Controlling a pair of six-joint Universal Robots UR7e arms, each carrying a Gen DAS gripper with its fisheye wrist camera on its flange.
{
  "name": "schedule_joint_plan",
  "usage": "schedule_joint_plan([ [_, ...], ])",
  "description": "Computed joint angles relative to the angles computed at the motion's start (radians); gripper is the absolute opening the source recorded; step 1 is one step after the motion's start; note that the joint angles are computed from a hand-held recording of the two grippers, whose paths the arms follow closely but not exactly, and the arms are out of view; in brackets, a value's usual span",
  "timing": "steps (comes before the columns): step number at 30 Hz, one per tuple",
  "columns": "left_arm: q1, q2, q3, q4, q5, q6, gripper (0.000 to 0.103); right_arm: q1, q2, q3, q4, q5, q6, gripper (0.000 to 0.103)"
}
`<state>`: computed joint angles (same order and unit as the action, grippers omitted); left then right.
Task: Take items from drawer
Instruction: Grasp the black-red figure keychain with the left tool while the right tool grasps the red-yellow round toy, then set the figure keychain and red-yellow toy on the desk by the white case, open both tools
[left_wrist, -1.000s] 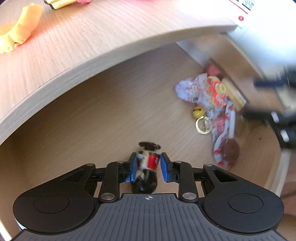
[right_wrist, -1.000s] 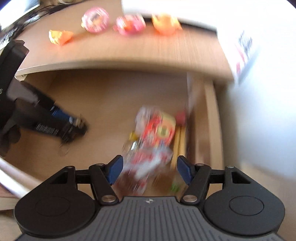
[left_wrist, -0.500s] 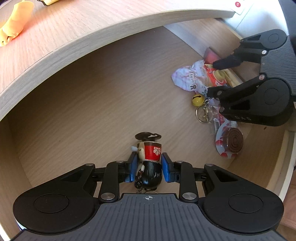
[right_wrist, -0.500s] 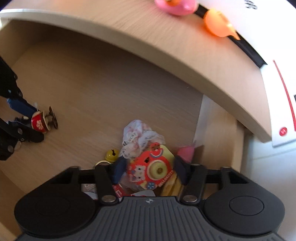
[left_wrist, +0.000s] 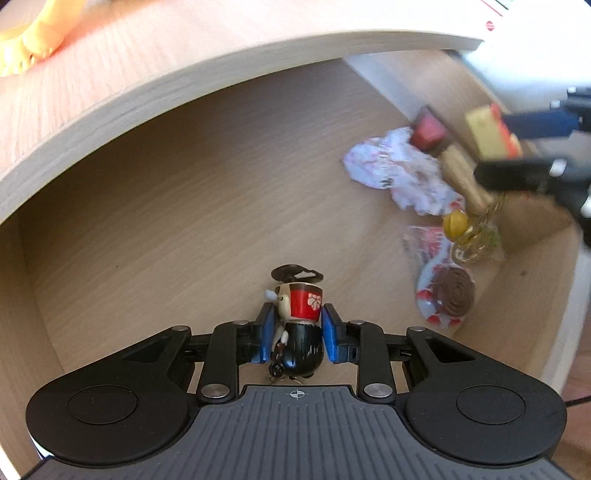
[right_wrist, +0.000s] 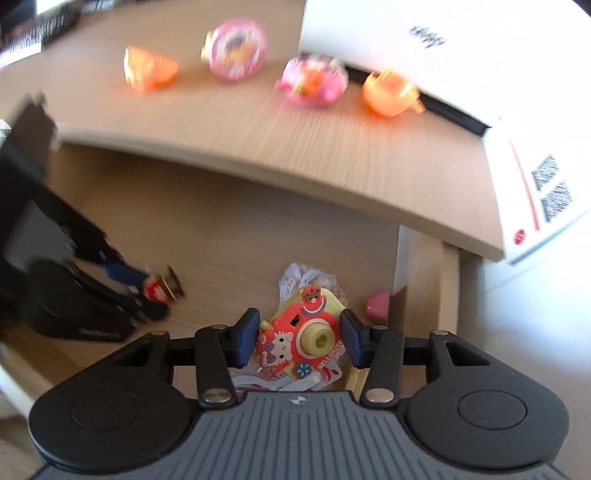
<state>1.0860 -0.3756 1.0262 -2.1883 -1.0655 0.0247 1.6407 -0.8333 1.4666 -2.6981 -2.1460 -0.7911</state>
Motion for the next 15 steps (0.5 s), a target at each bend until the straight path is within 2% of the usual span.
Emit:
schedule_joint_plan([
  [2,-0.008,-0.022,0.032,-0.032,-0.018,0.004,0.03,-0.002,-0.028,0.007,0.005,0.043,0.03,0.047],
  [6,-0.024,-0.078,0.086,-0.11,-0.082,-0.007,0.03,-0.001,-0.057,0.028,-0.064,0.08,0.014,0.047],
  [9,-0.053,-0.126,0.111,-0.201,-0.121,0.032,0.03,-0.002,-0.058,0.017,-0.104,0.122,0.006,0.047],
  [11,-0.075,-0.146,0.111,-0.284,-0.112,0.077,0.03,0.002,-0.082,0.015,-0.123,0.158,0.001,0.047],
  [15,-0.097,-0.142,0.048,-0.462,-0.093,0.131,0.03,0.018,-0.067,-0.045,-0.176,0.235,0.022,0.047],
])
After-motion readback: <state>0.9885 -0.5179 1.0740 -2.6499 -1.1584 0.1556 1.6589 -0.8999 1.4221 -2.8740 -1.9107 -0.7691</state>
